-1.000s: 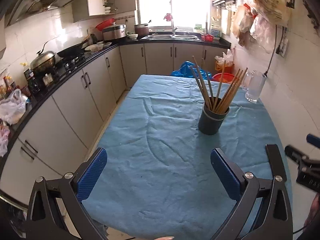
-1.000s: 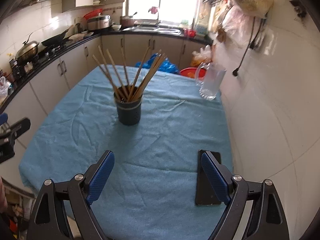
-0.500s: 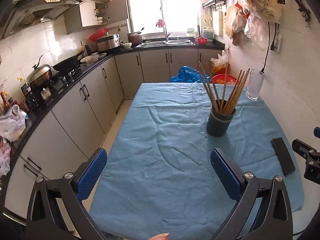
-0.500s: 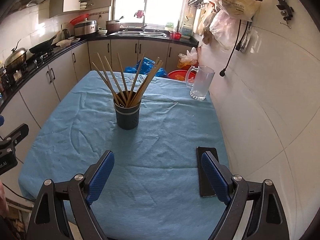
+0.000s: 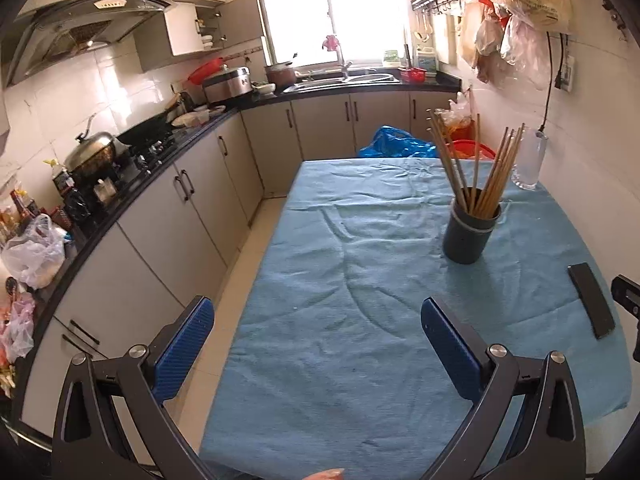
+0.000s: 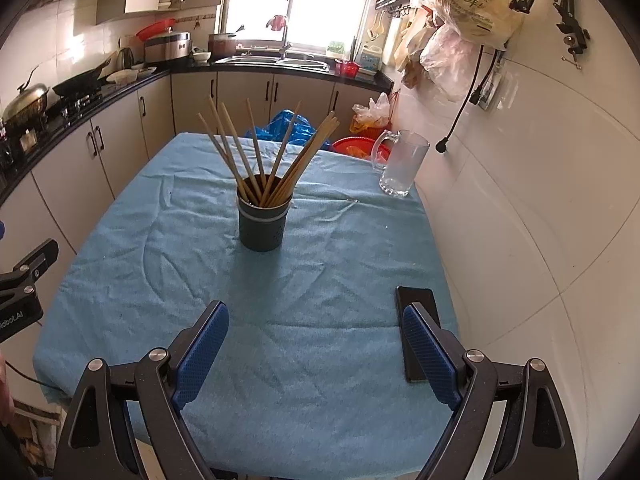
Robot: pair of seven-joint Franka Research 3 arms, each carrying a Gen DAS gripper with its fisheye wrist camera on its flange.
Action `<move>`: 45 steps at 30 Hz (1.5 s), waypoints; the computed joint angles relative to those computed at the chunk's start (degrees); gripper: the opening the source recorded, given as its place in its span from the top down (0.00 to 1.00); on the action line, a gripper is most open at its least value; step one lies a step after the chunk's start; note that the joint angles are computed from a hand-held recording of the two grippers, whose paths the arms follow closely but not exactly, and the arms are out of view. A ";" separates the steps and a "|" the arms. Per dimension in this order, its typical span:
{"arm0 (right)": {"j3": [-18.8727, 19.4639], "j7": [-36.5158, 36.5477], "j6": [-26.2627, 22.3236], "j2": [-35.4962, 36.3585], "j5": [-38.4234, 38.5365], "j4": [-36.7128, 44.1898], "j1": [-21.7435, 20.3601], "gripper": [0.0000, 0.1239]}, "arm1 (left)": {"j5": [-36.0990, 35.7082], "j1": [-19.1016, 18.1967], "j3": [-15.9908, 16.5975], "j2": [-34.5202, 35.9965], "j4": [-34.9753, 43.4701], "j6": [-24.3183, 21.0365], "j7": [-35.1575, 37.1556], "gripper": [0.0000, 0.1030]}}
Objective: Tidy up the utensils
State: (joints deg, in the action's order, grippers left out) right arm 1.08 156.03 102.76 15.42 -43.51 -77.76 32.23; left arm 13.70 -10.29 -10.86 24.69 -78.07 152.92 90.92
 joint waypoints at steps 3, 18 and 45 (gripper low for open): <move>0.05 -0.33 -1.08 0.74 0.13 1.18 0.40 0.26 | 0.05 0.06 0.09 -0.26 -0.46 -0.26 -0.29 0.00; -0.94 -0.68 -4.25 3.70 0.43 5.79 2.68 0.26 | -1.71 1.52 -0.70 -1.04 -1.85 0.07 3.72 0.00; -2.34 -1.43 -6.66 6.67 2.20 9.91 4.07 0.26 | -5.61 2.16 -1.57 0.19 -0.24 -2.27 8.61 0.00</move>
